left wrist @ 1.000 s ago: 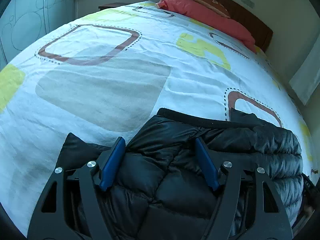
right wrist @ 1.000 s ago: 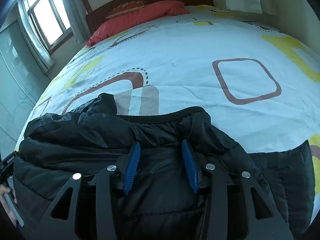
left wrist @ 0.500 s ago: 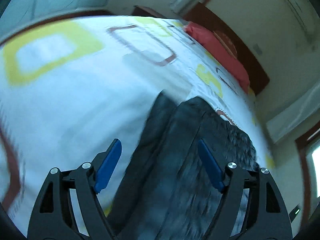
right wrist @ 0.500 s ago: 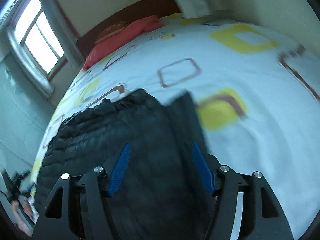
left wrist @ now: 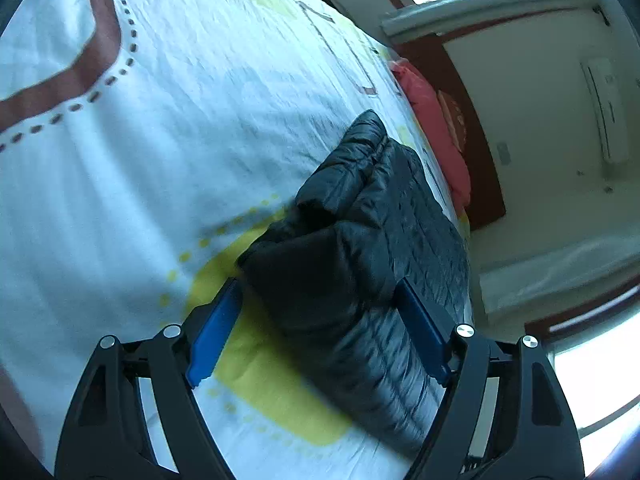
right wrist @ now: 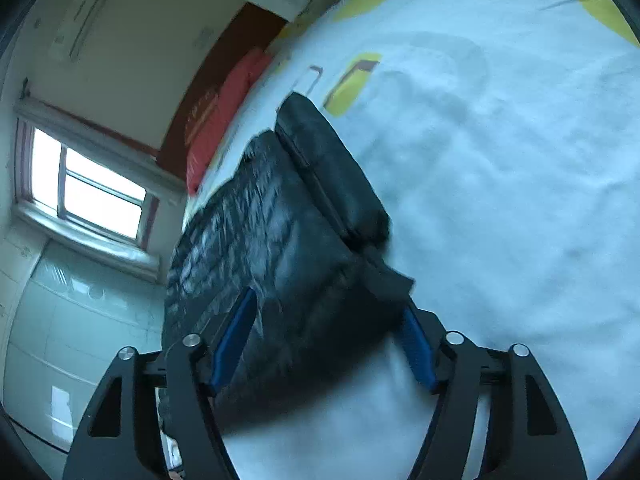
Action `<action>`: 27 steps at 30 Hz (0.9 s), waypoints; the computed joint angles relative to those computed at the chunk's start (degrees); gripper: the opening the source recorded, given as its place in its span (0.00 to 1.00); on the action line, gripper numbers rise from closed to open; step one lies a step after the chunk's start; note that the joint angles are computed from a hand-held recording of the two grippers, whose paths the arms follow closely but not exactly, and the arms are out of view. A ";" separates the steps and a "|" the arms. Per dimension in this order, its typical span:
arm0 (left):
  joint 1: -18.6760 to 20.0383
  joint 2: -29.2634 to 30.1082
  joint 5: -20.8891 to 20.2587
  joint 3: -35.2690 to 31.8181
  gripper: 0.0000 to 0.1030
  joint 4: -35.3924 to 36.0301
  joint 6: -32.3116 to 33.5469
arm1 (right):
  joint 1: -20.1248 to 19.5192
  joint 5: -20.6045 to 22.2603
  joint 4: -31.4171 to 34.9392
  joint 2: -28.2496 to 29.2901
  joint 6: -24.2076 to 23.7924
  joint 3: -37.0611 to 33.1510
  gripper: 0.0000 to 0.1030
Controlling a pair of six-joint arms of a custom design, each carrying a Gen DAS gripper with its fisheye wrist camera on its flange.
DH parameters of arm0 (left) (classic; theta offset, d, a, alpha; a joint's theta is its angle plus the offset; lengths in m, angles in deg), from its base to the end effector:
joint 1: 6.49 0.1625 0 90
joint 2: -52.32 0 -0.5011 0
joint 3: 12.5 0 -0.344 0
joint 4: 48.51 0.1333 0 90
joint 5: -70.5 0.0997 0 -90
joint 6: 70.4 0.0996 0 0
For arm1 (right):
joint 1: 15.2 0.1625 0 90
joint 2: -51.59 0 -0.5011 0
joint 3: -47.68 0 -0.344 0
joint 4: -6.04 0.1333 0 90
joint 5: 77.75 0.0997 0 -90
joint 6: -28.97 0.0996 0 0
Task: Fold large clothes
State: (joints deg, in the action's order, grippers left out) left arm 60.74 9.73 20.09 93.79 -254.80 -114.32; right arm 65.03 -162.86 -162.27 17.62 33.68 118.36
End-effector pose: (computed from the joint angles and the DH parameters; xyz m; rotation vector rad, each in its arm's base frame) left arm -0.0674 -0.6689 0.2258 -0.9351 2.4800 -1.5934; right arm -0.0014 -0.8438 0.2288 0.3177 2.8727 -1.1021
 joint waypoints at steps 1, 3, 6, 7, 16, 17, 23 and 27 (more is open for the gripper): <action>-0.05 0.44 1.06 -0.99 0.76 0.61 -0.57 | 0.14 0.03 -0.15 1.05 0.57 -1.57 0.67; -0.07 1.56 2.42 -2.85 0.69 0.25 -0.71 | 0.50 -0.81 -0.95 2.26 0.73 -3.30 0.64; 0.64 2.71 2.18 -5.19 0.46 1.49 -2.70 | -0.02 0.01 -0.14 3.30 2.30 -4.90 0.39; 0.54 2.80 2.45 -5.39 0.42 1.54 -2.31 | -0.15 0.77 -0.24 3.31 2.12 -4.80 0.34; -1.75 0.37 4.79 -1.51 0.21 2.31 0.88 | -1.07 4.36 -3.90 -0.64 1.41 2.69 0.22; -2.25 0.00 5.50 -0.41 0.21 2.17 0.76 | -1.14 4.39 -4.34 -1.28 1.27 3.87 0.22; -5.39 -1.88 8.95 7.73 0.21 -0.15 -1.63 | -1.91 4.30 -6.28 -5.17 -0.43 10.86 0.22; -7.42 -3.29 10.73 12.74 0.21 -1.06 -4.15 | -2.55 4.56 -7.85 -7.69 -1.42 15.59 0.22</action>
